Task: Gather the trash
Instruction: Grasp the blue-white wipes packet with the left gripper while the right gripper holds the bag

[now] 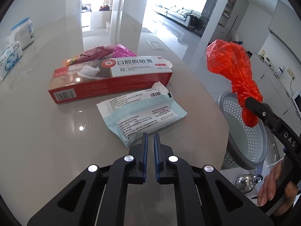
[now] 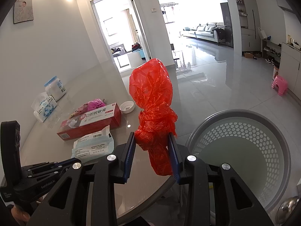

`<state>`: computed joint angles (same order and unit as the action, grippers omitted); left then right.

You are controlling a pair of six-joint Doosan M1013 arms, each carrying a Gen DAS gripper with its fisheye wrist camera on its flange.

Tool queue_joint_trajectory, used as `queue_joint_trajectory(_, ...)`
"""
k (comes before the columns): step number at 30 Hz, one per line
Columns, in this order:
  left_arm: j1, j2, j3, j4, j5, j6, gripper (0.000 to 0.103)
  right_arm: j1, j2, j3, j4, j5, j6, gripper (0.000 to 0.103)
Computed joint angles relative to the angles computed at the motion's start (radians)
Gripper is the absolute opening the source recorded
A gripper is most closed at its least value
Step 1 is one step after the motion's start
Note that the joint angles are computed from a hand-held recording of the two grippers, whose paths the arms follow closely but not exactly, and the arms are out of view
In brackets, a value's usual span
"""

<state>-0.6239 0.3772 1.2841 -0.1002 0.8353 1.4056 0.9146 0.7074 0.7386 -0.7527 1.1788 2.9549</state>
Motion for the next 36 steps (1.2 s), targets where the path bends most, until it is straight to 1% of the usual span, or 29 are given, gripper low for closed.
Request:
queue_joint_trajectory(1,0.001,0.0,-0.002,0.007,0.001,0.003,0.015,0.0,-0.001,0.003,0.0,0.0,0.002,0.033)
queue_joint_trajectory(2,0.002,0.002,-0.007,0.017,0.004,0.005,0.035,0.0,-0.003,0.007,0.0,-0.002,0.004,0.033)
queue_joint_trajectory(3,0.001,0.002,-0.009,0.03,0.002,0.002,0.061,0.0,-0.005,0.01,0.002,-0.004,0.003,0.033)
queue_joint_trajectory(4,0.003,-0.004,-0.003,0.043,-0.013,-0.002,0.073,-0.001,-0.006,0.012,0.004,-0.004,0.004,0.033)
queue_joint_trajectory(5,0.004,-0.013,0.007,0.057,-0.047,-0.002,0.081,-0.001,-0.008,0.016,0.003,-0.006,0.01,0.033)
queue_joint_trajectory(7,0.01,-0.012,-0.002,0.058,-0.057,0.039,0.081,-0.001,-0.012,0.023,0.003,-0.009,0.018,0.033)
queue_joint_trajectory(10,0.024,0.011,-0.043,0.018,-0.034,0.147,0.081,0.0,-0.018,0.034,0.002,-0.011,0.022,0.033)
queue_joint_trajectory(11,0.031,0.023,-0.06,-0.007,-0.02,0.199,0.081,0.0,-0.019,0.035,0.001,-0.012,0.022,0.033)
queue_joint_trajectory(16,0.044,0.072,-0.122,-0.031,0.043,0.351,0.082,-0.002,-0.017,0.031,0.007,-0.005,0.02,0.033)
queue_joint_trajectory(20,0.057,0.099,-0.159,-0.126,0.104,0.483,0.082,-0.003,-0.018,0.034,0.009,0.002,0.027,0.033)
queue_joint_trajectory(23,0.06,0.109,-0.169,-0.18,0.127,0.557,0.082,-0.005,-0.015,0.029,0.013,0.004,0.029,0.033)
queue_joint_trajectory(25,0.057,0.115,-0.174,-0.184,0.13,0.582,0.082,-0.006,-0.012,0.022,0.018,0.005,0.022,0.033)
queue_joint_trajectory(27,0.052,0.122,-0.18,-0.168,0.135,0.585,0.083,-0.007,-0.007,0.014,0.025,0.006,0.013,0.033)
queue_joint_trajectory(31,0.051,0.144,-0.207,-0.182,0.163,0.602,0.084,-0.009,-0.004,0.009,0.033,0.006,0.003,0.033)
queue_joint_trajectory(36,0.042,0.162,-0.223,-0.176,0.174,0.617,0.085,-0.01,-0.007,0.012,0.033,0.006,0.004,0.033)
